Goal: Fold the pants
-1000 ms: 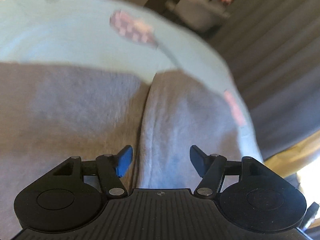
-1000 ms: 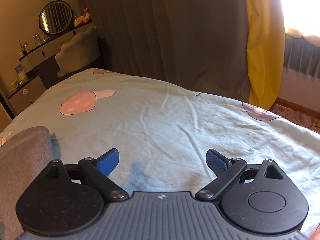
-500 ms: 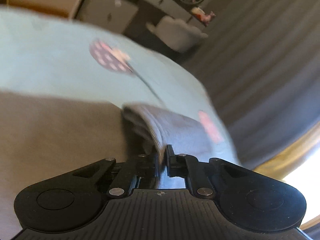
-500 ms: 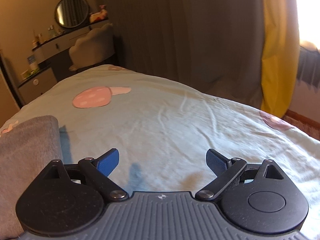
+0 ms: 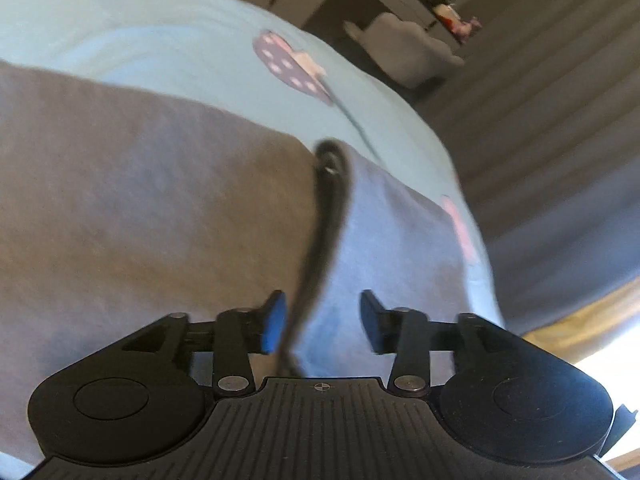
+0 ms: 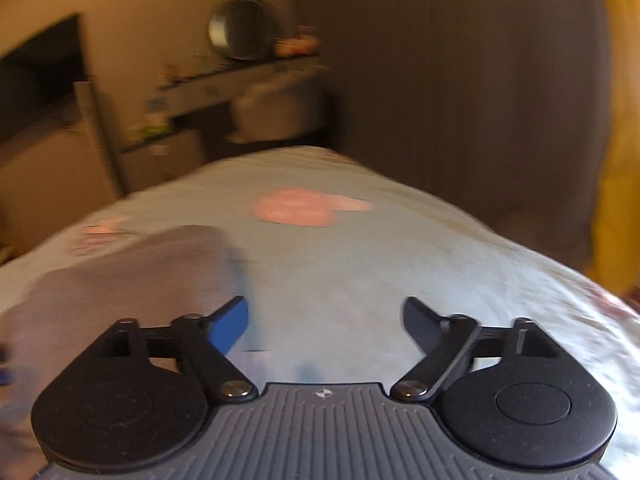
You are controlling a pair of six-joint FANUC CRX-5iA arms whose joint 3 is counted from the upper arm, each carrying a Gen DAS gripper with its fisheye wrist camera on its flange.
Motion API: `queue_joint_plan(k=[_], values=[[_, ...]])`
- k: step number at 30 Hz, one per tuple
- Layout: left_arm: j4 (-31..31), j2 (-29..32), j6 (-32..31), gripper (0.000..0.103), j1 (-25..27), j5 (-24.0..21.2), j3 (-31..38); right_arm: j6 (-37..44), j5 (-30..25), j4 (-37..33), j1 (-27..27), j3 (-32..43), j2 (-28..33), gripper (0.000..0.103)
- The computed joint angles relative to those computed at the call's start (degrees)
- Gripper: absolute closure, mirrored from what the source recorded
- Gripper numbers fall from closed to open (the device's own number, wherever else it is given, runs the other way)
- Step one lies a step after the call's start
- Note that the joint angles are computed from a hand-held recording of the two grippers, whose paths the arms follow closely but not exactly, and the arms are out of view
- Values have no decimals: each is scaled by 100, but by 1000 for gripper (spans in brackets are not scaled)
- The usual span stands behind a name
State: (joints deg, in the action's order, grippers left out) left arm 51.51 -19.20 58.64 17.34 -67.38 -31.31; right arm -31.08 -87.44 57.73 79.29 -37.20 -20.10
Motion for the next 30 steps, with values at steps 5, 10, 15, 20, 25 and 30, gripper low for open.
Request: queue_joint_plan(k=[5,10,15,20,25,30], values=[[159,375,294,35,-264,189,39,123,1141,124,-122,-149,-326,69],[36,782,566,49,-546,182,195,518,1460,-160,-193,-41,-301,71],[-563,754,670,88,-745,261,536,674,1607,-975,-456,211,-217,69],[-853,495,502,90,-913,460,644,522,1488,-824,-296,137,-304,64],[-818,165,160,91,-723,272,663,250,1339,-517,-124,-65,-530,64],[-1332,-123,129,91,-527,250,796,364,1177,-553,2,12,-532,64]])
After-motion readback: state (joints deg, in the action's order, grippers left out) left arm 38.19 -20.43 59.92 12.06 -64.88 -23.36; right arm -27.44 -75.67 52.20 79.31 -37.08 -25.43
